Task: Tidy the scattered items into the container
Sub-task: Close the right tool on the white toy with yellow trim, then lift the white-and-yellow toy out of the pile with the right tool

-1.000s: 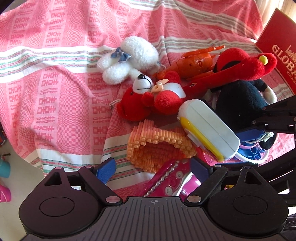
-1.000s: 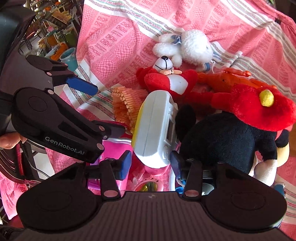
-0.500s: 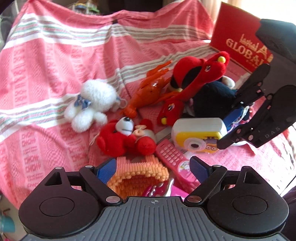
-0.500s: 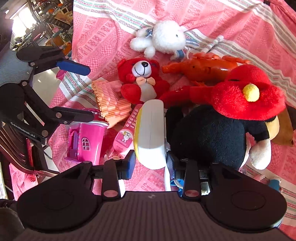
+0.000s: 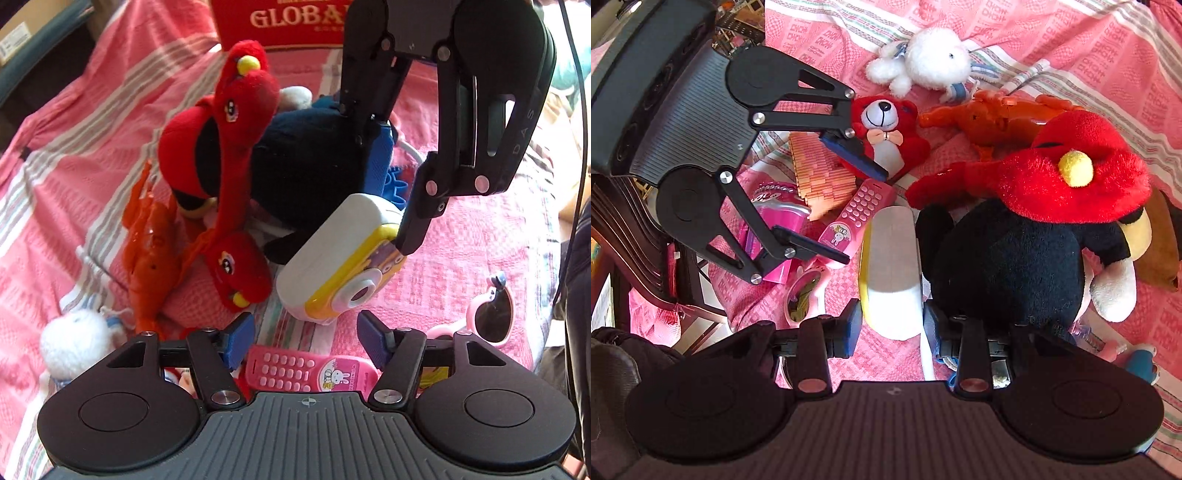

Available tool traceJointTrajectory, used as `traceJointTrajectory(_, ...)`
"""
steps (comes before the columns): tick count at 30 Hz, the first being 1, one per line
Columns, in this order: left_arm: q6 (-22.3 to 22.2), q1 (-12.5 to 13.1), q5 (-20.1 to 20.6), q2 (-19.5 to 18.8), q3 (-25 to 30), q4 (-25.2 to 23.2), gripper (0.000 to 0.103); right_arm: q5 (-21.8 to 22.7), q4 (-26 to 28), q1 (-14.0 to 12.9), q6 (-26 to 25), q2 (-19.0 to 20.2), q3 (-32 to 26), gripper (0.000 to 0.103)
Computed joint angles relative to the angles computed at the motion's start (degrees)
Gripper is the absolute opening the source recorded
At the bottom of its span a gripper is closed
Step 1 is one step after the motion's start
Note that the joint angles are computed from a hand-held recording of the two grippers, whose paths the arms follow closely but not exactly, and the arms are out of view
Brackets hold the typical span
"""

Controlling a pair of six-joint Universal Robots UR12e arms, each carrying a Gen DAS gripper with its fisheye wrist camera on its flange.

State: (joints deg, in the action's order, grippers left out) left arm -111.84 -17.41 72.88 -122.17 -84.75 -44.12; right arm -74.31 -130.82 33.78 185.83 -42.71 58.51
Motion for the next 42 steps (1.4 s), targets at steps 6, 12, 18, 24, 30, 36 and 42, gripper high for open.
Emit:
traceJointTrajectory(6, 4.0, -0.3, -4.2, -1.0, 1.7, -4.7, 0.072, 0.2, 0.0, -0.2, 0.3, -1.0, 2.5, 0.041)
traceJointTrajectory(12, 5.0, -0.9, -4.4, -1.7, 2.3, -6.4, 0.073, -1.0, -1.9, -0.2, 2.6, -2.2, 5.2, 0.041)
traceJointTrajectory(18, 3.8, -0.8, -4.9, -1.7, 3.7, -12.0, 0.063, -2.3, -4.3, 0.2, 2.5, -2.4, 6.0, 0.050)
traceJointTrajectory(24, -1.0, -0.7, -4.1, -1.7, 3.5, -13.5, 0.056, -2.1, -5.6, 0.4, 2.5, -2.5, 6.9, 0.052)
traceJointTrajectory(30, -2.9, -0.8, -3.4, -0.7, 1.3, -10.9, 0.055, -4.3, -7.3, 1.0, 1.4, -3.2, 8.4, 0.052)
traceJointTrajectory(36, -1.2, -0.3, -4.0, 0.4, -0.5, -10.7, 0.048, -5.6, -7.7, 1.3, 1.9, -3.9, 9.6, 0.052)
traceJointTrajectory(42, -0.2, -0.7, -3.1, 1.0, -1.9, -9.1, 0.065, -4.7, -7.5, 1.0, 0.3, -4.3, 10.2, 0.053)
